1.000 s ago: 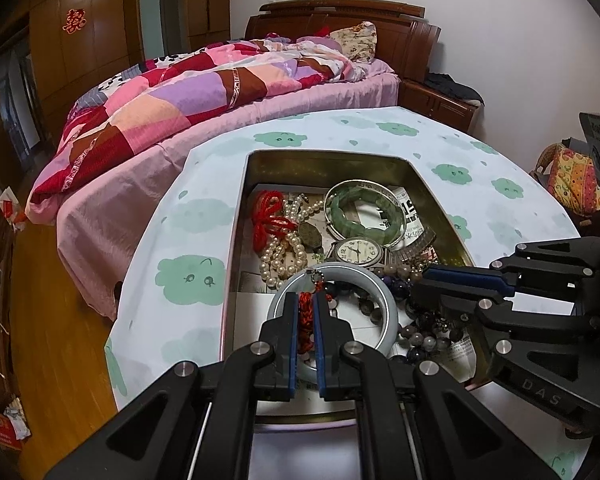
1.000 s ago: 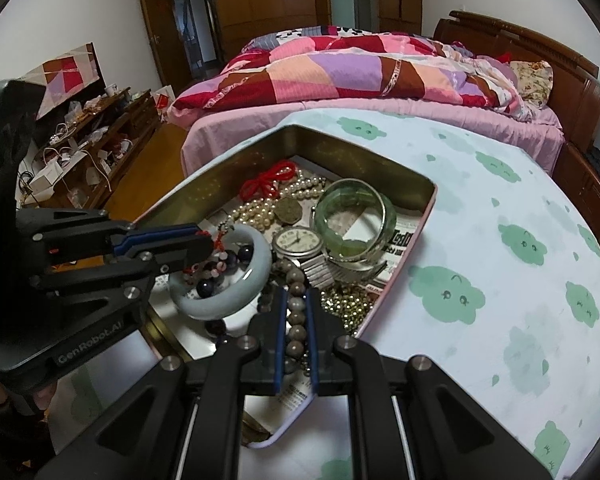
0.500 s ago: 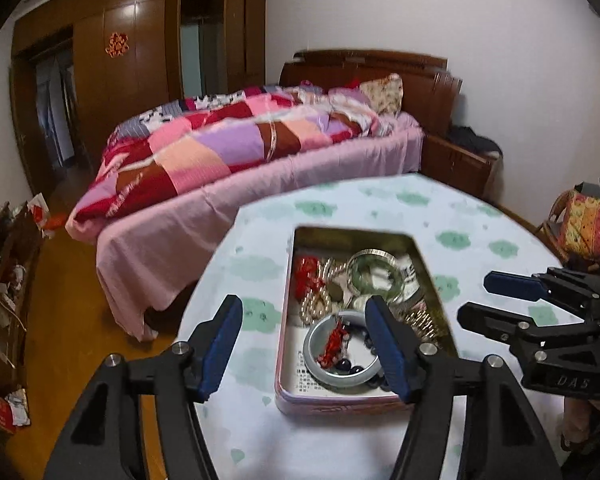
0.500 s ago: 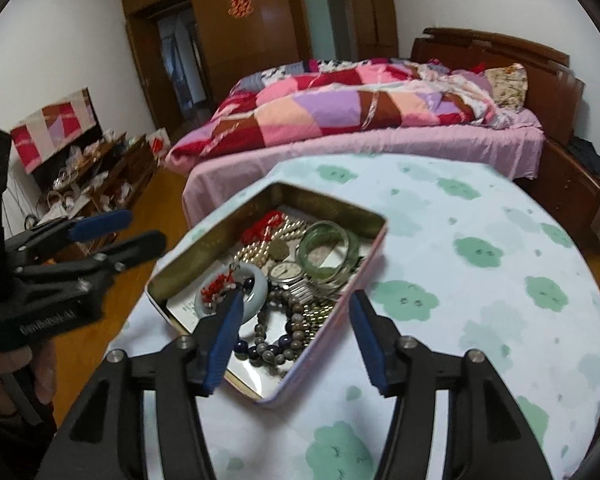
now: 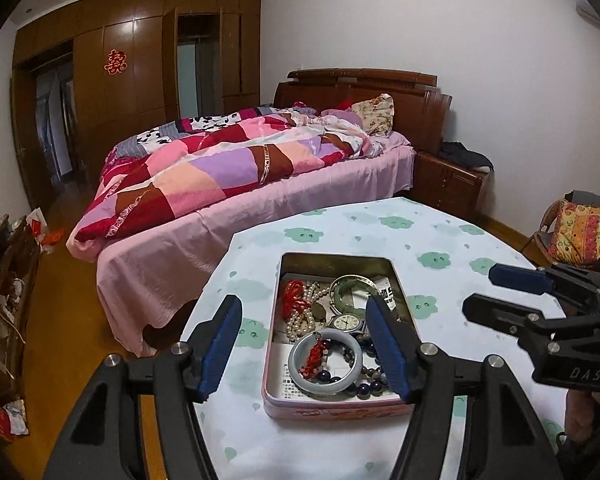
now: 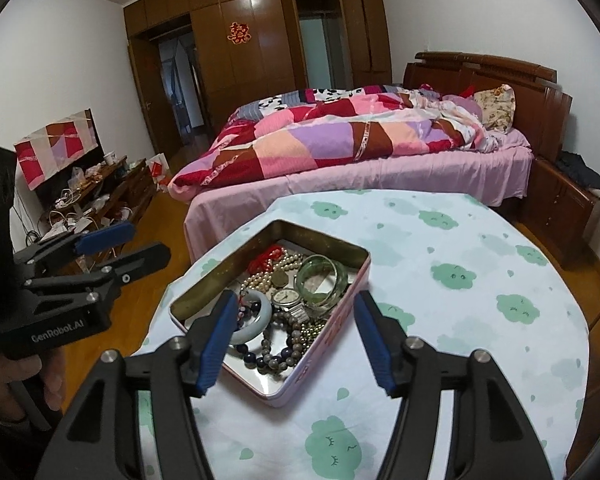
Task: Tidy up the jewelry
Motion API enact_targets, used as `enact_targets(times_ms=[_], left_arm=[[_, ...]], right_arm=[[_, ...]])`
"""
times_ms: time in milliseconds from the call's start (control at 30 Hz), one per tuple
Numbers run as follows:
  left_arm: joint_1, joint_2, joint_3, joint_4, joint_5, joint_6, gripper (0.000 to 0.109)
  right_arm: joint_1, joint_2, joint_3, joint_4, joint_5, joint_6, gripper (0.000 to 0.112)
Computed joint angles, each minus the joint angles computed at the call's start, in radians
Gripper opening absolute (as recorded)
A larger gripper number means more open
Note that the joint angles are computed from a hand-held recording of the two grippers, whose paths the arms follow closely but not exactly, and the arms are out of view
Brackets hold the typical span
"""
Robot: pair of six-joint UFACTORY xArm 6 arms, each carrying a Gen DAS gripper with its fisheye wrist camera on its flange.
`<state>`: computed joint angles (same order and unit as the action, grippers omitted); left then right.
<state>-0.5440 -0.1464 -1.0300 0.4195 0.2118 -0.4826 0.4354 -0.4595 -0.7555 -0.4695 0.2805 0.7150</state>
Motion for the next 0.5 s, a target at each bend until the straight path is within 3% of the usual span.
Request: enact_targets(times_ms=[500], left_arm=[[0.002, -0.004, 0.002, 0.033, 0.0, -0.032, 0.065]], right_arm=[[0.002, -0.012, 0.005, 0.021, 0.005, -0.024, 0.064]])
